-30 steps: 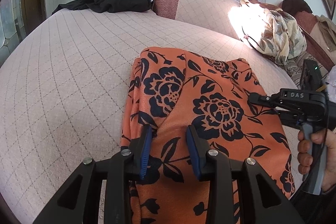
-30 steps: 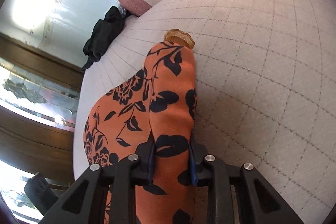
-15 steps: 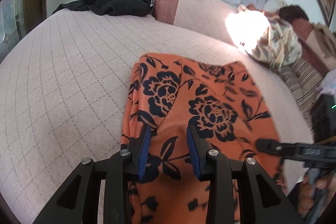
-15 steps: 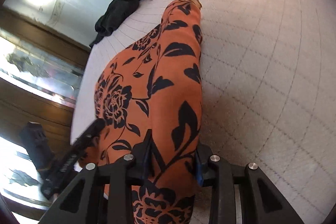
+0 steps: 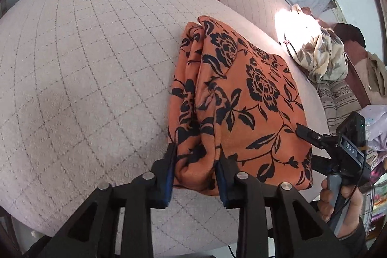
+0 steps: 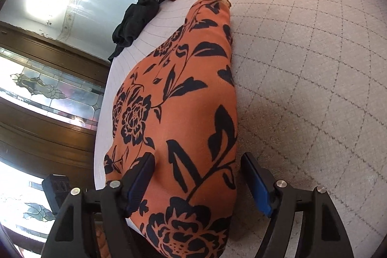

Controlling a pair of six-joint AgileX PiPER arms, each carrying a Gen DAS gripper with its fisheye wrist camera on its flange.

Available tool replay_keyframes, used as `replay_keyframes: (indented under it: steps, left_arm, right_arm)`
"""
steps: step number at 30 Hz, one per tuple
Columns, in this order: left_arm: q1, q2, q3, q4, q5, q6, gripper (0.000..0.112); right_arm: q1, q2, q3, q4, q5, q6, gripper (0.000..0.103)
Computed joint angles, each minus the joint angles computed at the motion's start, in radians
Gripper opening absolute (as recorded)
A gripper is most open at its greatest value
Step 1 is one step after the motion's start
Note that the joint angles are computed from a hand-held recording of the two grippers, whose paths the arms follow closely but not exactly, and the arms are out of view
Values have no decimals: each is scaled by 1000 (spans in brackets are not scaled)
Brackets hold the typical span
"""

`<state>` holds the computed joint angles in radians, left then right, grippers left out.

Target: Fold small clothes

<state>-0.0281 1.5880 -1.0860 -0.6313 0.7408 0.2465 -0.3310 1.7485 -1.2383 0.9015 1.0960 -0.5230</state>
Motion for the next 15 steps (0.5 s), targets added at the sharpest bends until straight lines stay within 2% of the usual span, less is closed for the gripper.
replay_keyframes:
  steps: [1, 2, 4, 6, 9, 12, 13, 14, 15]
  left_arm:
    - [5, -1, -15, 0, 24, -6, 47]
    - [13, -4, -31, -15, 46, 3, 52]
    - [20, -11, -77, -40, 50, 36, 66]
    - [19, 17, -148, -38, 55, 68, 72]
    - [7, 143, -297, -22, 75, 89, 72]
    - [1, 347, -490, 45, 165, 6, 72]
    - [8, 392, -515, 33, 195, 1, 70]
    - [22, 399, -499, -20, 185, 36, 69]
    - [33, 392, -482, -58, 182, 77, 61]
  right_arm:
    - [-6, 6, -6, 5, 12, 0, 77]
    - [-13, 13, -10, 15, 23, -2, 77]
    - [-17, 29, -28, 28, 37, -7, 77]
    - [-33, 40, -44, 48, 54, -31, 77]
    - [-51, 64, -79, 79, 68, -50, 77]
    - [-53, 105, -136, 82, 81, -50, 77]
    - [-51, 124, -157, 74, 84, -39, 77]
    - [-45, 151, -183, 63, 94, -22, 77]
    - [-42, 169, -204, 62, 109, -14, 77]
